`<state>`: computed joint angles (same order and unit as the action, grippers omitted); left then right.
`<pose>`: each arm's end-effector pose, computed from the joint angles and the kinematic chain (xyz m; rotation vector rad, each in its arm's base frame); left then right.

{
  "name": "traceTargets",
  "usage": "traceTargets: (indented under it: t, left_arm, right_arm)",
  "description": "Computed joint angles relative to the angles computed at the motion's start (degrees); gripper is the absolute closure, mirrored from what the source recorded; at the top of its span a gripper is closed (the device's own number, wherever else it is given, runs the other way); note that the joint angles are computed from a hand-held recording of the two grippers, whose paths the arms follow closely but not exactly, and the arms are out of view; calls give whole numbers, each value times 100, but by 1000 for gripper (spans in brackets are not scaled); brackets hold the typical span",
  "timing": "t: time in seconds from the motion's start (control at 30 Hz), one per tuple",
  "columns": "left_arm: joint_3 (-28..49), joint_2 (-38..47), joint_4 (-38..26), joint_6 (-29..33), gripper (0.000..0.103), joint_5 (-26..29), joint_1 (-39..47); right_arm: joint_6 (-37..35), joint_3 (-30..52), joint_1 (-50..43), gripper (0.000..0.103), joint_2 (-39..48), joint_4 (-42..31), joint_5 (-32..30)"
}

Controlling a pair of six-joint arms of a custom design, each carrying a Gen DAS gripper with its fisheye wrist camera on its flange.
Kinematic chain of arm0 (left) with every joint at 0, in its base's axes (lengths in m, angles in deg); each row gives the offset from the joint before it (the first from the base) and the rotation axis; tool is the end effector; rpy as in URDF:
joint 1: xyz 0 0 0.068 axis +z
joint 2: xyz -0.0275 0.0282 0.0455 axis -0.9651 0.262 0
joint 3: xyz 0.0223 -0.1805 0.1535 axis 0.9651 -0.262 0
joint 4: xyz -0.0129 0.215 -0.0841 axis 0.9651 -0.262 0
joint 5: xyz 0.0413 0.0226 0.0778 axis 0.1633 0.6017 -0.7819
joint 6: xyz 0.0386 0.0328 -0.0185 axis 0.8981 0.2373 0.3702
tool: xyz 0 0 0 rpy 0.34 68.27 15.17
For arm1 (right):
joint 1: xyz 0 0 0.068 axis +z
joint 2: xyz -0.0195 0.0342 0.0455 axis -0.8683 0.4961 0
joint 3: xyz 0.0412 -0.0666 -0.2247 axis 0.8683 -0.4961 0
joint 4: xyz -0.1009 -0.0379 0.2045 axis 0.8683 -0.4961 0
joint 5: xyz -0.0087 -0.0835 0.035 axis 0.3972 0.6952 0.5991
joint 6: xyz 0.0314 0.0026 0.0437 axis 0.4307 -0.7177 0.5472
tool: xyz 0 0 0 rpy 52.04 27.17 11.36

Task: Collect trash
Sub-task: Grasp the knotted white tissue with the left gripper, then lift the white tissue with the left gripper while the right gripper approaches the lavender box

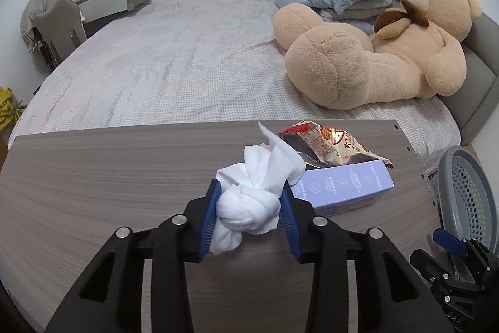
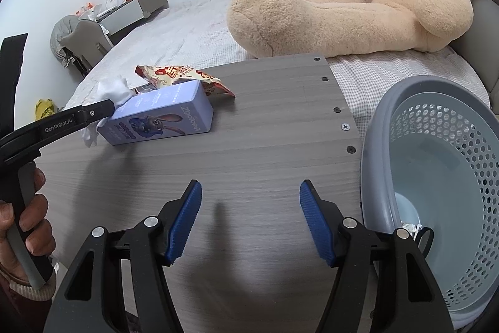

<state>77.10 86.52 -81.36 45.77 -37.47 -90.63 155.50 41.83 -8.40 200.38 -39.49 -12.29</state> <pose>0.3984 -0.1232 0.0890 0.7336 2.3565 -0.3676 0.2127 0.2381 0.0533 0.6537 2.3765 0.0341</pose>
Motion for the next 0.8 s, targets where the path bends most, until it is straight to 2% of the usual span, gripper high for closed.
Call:
traceTargets:
  t: [0.3,0.5,0.8]
  left_arm:
    - [-454,-439,130,-51,68,157,189]
    - [-1021,-838,326,-120,68,142,470]
    - [-1399,-1079,514,-179,68,117,762]
  right_arm:
    - [-208,23,-50,40,-63,128,31]
    - [-619,82,-260,40,-64,349,19]
    - [-1230,513,-749,40,91,247,51]
